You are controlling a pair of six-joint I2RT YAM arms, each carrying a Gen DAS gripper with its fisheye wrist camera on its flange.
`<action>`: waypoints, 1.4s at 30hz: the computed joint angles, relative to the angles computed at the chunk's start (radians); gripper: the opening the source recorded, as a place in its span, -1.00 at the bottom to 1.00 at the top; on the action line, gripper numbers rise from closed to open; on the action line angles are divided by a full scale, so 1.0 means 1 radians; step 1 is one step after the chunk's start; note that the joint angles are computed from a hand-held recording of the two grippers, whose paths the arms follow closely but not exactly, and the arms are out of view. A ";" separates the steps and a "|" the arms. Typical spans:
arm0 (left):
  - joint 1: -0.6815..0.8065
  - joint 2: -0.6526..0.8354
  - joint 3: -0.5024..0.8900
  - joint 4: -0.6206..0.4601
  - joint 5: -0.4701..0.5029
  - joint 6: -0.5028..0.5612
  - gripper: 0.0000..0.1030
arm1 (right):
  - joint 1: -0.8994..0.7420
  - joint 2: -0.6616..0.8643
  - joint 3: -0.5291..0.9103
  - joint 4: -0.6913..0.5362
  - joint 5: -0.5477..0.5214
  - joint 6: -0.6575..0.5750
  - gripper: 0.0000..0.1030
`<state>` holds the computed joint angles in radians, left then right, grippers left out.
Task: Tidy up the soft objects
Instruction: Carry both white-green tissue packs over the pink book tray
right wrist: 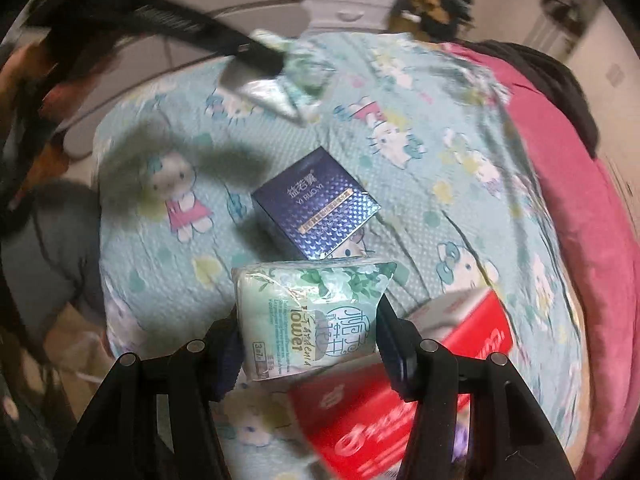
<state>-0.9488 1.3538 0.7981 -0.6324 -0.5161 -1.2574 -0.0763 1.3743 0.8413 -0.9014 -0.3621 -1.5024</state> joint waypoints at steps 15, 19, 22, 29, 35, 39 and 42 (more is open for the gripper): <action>-0.274 0.223 0.388 -0.350 -0.128 -0.197 -0.64 | -0.340 -0.169 0.075 -0.279 -0.139 -0.084 0.16; -0.297 0.288 0.479 -0.384 -0.133 -0.189 -0.64 | -0.446 -0.127 0.155 -0.369 -0.185 -0.136 0.16; -0.311 0.334 0.549 -0.406 -0.142 -0.176 -0.64 | -0.503 -0.098 0.205 -0.414 -0.211 -0.160 0.16; -0.323 0.445 0.714 -0.437 -0.147 -0.113 -0.64 | -0.602 -0.039 0.293 -0.449 -0.236 -0.187 0.16; -0.317 0.534 0.852 -0.437 -0.147 -0.037 -0.64 | -0.700 0.077 0.425 -0.485 -0.266 -0.199 0.16; -0.308 0.599 0.956 -0.444 -0.143 0.012 -0.64 | -0.757 0.147 0.515 -0.500 -0.285 -0.212 0.16; -0.303 0.642 1.022 -0.451 -0.138 0.034 -0.64 | -0.788 0.192 0.569 -0.501 -0.292 -0.206 0.16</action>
